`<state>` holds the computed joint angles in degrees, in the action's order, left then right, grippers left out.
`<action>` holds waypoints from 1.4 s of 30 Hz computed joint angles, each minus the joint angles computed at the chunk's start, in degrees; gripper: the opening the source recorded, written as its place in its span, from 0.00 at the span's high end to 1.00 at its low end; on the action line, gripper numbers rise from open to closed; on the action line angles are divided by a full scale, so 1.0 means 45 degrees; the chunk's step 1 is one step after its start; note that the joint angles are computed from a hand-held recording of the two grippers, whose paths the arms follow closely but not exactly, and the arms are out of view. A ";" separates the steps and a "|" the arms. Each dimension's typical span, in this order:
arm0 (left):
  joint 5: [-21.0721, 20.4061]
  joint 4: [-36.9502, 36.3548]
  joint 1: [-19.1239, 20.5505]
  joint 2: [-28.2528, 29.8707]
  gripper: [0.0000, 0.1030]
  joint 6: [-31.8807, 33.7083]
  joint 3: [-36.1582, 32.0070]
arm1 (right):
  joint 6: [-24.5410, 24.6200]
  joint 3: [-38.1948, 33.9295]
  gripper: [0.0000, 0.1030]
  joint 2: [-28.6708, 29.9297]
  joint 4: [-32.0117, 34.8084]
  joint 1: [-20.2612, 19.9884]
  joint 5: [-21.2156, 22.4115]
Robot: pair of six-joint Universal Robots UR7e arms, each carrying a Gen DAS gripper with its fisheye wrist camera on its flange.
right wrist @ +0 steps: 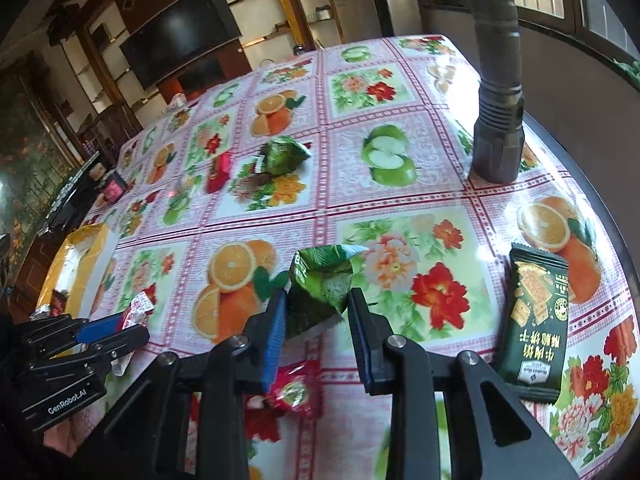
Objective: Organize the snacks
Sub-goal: 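Lift both candies and carry them toward the tray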
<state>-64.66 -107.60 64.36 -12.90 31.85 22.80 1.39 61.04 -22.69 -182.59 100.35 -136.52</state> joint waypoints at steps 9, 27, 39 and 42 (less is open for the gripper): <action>0.0018 -0.0470 0.0168 -0.0844 0.74 -0.0274 0.1167 | 0.0453 -0.0162 0.68 0.0204 0.0910 0.0079 0.0394; -0.0110 -0.0929 0.0280 -0.1499 0.74 -0.0342 0.2014 | 0.0162 -0.1130 0.66 0.0774 0.1031 0.0184 0.0035; -0.0295 -0.1873 0.0322 -0.2494 0.74 -0.0416 0.3158 | -0.0647 -0.1110 0.66 0.0827 0.0326 0.0818 0.0651; -0.0315 -0.2255 0.0328 -0.2814 0.74 -0.0404 0.3550 | -0.0823 -0.1325 0.66 0.0969 0.0371 0.0966 0.0844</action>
<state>-66.07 -117.75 65.83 -25.56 30.03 38.77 -2.32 55.07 -18.33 -180.92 104.70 -132.72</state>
